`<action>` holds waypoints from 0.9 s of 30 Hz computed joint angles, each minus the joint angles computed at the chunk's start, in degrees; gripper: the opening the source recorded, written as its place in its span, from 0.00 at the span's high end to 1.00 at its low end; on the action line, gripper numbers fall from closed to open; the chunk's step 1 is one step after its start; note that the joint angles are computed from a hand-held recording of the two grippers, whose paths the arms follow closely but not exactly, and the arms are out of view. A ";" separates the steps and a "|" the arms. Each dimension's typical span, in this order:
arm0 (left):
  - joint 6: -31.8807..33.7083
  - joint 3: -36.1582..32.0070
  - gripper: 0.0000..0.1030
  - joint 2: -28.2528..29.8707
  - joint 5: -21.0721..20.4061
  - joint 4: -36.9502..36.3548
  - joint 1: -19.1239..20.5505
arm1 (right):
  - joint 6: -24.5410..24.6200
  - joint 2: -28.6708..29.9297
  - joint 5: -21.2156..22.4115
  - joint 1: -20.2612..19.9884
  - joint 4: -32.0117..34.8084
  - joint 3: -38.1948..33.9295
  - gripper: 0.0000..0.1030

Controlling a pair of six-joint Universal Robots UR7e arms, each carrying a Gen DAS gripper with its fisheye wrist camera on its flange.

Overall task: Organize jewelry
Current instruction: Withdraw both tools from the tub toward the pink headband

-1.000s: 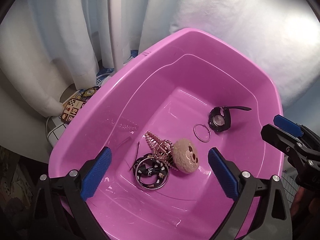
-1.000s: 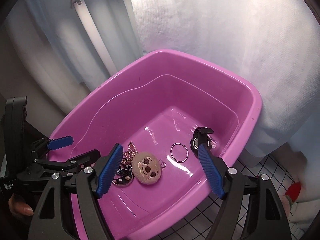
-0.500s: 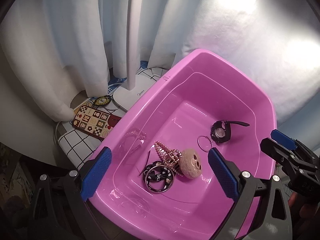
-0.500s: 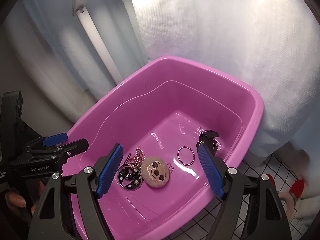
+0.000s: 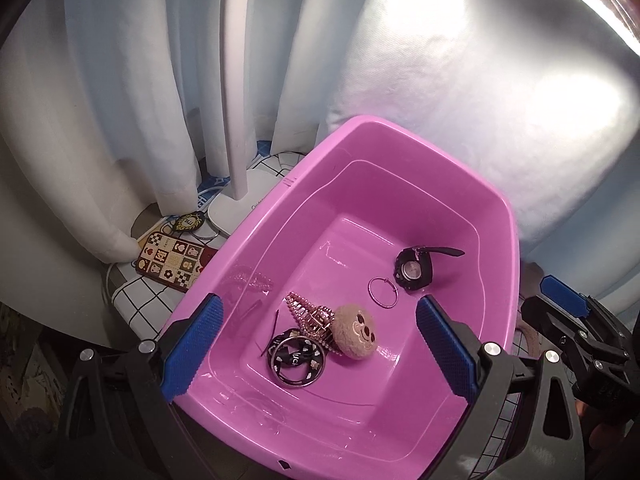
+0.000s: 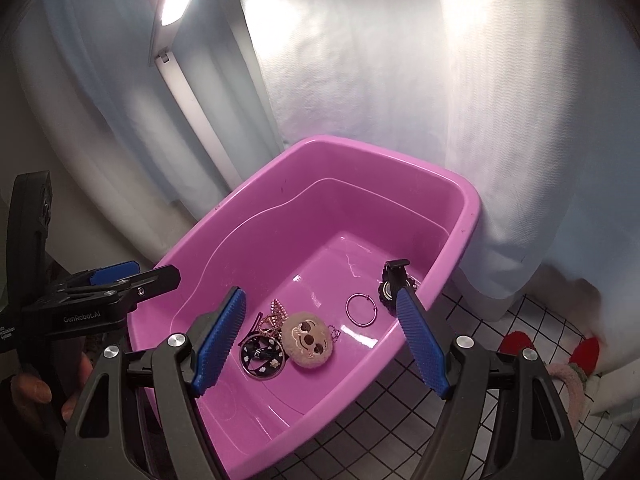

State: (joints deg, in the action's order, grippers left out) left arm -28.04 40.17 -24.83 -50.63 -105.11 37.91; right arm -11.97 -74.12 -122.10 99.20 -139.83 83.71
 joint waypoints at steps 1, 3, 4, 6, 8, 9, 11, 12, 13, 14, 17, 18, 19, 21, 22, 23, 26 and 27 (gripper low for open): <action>0.42 0.12 0.08 0.06 -0.09 -0.57 -0.29 | 0.13 -0.71 -0.14 0.08 -0.65 0.85 0.28; 1.73 0.90 0.08 0.06 0.17 -2.39 -1.09 | 0.46 -2.36 -0.41 0.15 -2.01 2.66 0.28; 2.59 1.28 0.08 0.10 0.05 -3.25 -1.48 | 0.65 -3.31 -0.59 0.19 -2.60 3.64 0.28; 4.20 1.58 0.08 0.43 -0.77 -4.50 -2.23 | 1.10 -5.08 -1.35 0.26 -4.13 5.62 0.28; 5.81 1.89 0.08 0.76 -2.18 -5.79 -2.84 | 1.55 -7.01 -2.44 0.21 -5.76 7.70 0.28; 6.58 1.68 0.08 1.10 -2.99 -6.03 -3.10 | 1.85 -8.09 -3.04 0.18 -6.60 8.82 0.28; 7.83 0.71 0.08 2.00 -4.60 -5.74 -3.67 | 2.35 -10.49 -4.41 0.05 -8.52 11.27 0.28; 8.59 0.29 0.08 2.39 -5.43 -5.76 -3.95 | 2.73 -11.97 -5.17 -0.01 -9.38 12.63 0.28; 9.40 0.02 0.08 2.76 -5.97 -5.93 -4.32 | 3.14 -13.36 -5.90 -0.11 -10.28 13.90 0.28; 10.46 -0.06 0.07 3.03 -6.39 -6.42 -4.76 | 3.56 -14.83 -6.70 -0.18 -11.16 15.24 0.28; 13.51 0.47 0.07 3.51 -7.52 -8.53 -6.24 | 4.92 -19.39 -10.08 -0.35 -13.11 19.21 0.28; 14.19 0.84 0.07 3.60 -8.14 -9.26 -6.71 | 5.68 -20.98 -11.24 -0.46 -13.16 20.42 0.28; 14.84 1.31 0.07 3.60 -8.77 -9.99 -7.20 | 6.43 -22.61 -12.39 -0.62 -13.23 21.65 0.28; 15.94 2.25 0.08 3.68 -9.94 -11.31 -8.31 | 7.71 -25.87 -14.46 -1.17 -13.52 24.13 0.28; 16.39 2.91 0.07 3.66 -10.58 -12.09 -8.81 | 8.27 -27.46 -15.54 -1.41 -13.52 25.22 0.28; 16.63 3.43 0.07 3.77 -11.23 -12.63 -9.34 | 8.79 -28.96 -16.46 -1.72 -13.11 26.06 0.28; 16.36 4.14 0.07 4.52 -13.44 -12.98 -10.62 | 9.81 -33.28 -17.65 -3.34 -11.41 28.17 0.28; 15.95 4.32 0.07 4.85 -13.93 -12.90 -11.06 | 9.66 -34.49 -17.62 -4.08 -10.98 28.71 0.28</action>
State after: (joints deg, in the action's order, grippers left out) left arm -12.09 44.49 -19.97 -64.55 -118.01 26.85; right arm -2.31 -108.62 -139.73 95.12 -150.81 112.42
